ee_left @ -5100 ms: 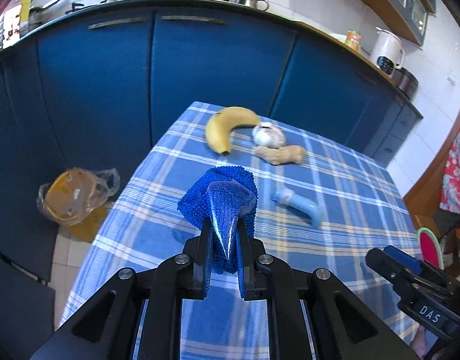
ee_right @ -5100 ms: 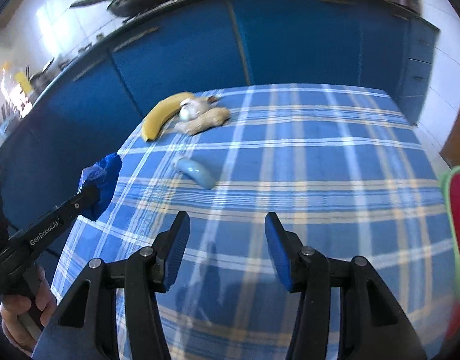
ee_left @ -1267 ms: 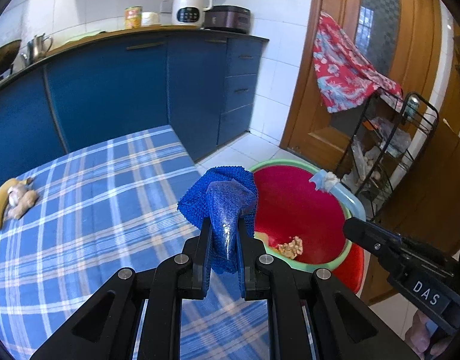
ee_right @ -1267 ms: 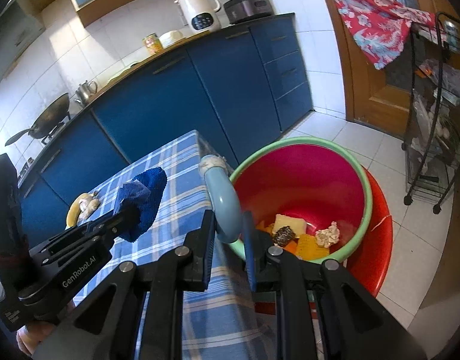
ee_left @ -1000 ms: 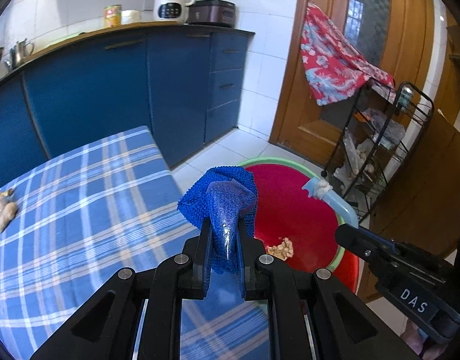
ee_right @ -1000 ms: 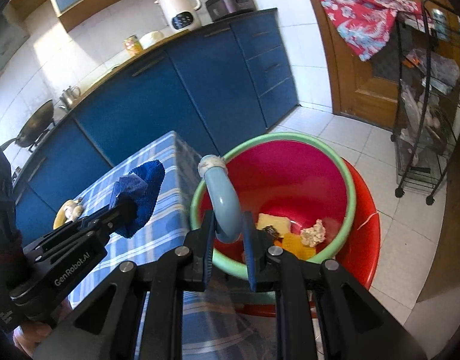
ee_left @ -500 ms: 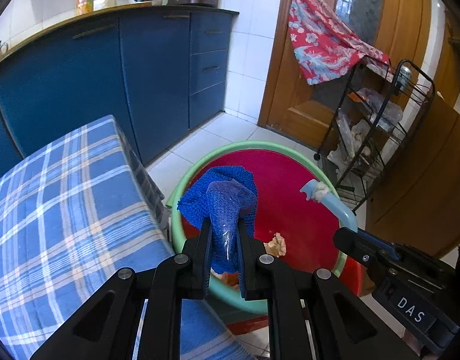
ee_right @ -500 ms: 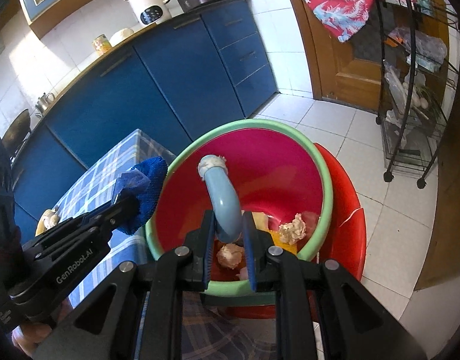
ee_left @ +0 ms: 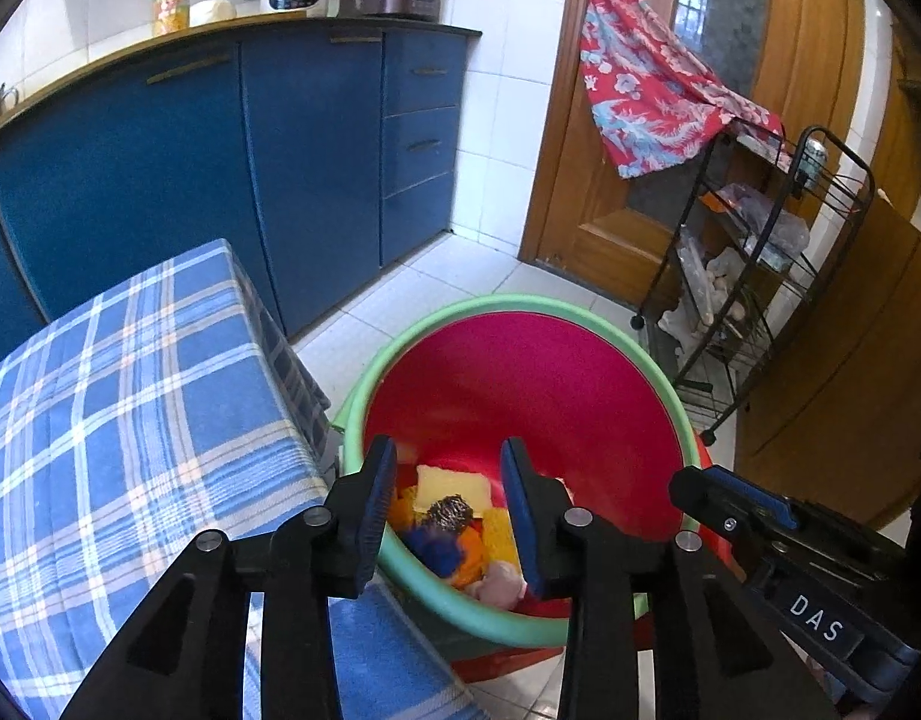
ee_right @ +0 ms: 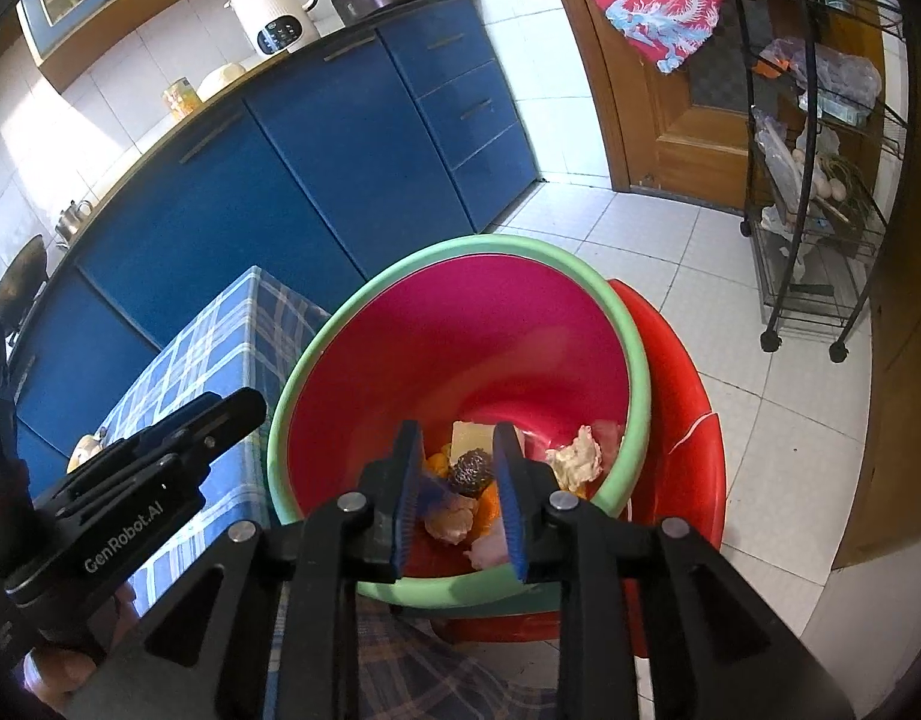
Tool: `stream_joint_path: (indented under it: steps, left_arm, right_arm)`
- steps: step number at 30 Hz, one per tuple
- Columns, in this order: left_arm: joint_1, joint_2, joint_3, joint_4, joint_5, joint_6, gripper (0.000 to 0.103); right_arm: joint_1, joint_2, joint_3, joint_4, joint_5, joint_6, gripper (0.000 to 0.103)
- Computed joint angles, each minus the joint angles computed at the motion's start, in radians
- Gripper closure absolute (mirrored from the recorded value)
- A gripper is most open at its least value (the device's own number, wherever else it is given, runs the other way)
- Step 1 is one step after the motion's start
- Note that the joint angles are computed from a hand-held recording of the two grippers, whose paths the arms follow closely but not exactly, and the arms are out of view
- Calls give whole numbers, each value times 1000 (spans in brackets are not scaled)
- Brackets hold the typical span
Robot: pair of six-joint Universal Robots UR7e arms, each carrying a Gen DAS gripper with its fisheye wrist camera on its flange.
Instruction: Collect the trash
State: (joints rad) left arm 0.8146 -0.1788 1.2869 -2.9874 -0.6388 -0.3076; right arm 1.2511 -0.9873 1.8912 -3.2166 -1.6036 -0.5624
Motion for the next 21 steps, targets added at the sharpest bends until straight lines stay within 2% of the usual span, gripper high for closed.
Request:
stream_joint_path:
  steps: [8, 14, 21]
  left_arm:
    - [-19, -45, 84, -39, 25, -31, 64]
    - [-41, -99, 186, -72, 69, -85, 61]
    - [-72, -191, 345, -69, 143, -221, 60]
  right_arm:
    - [7, -29, 44, -21, 22, -12, 68]
    - [23, -57, 98, -42, 41, -30, 62]
    - [46, -93, 168, -69, 68, -50, 54]
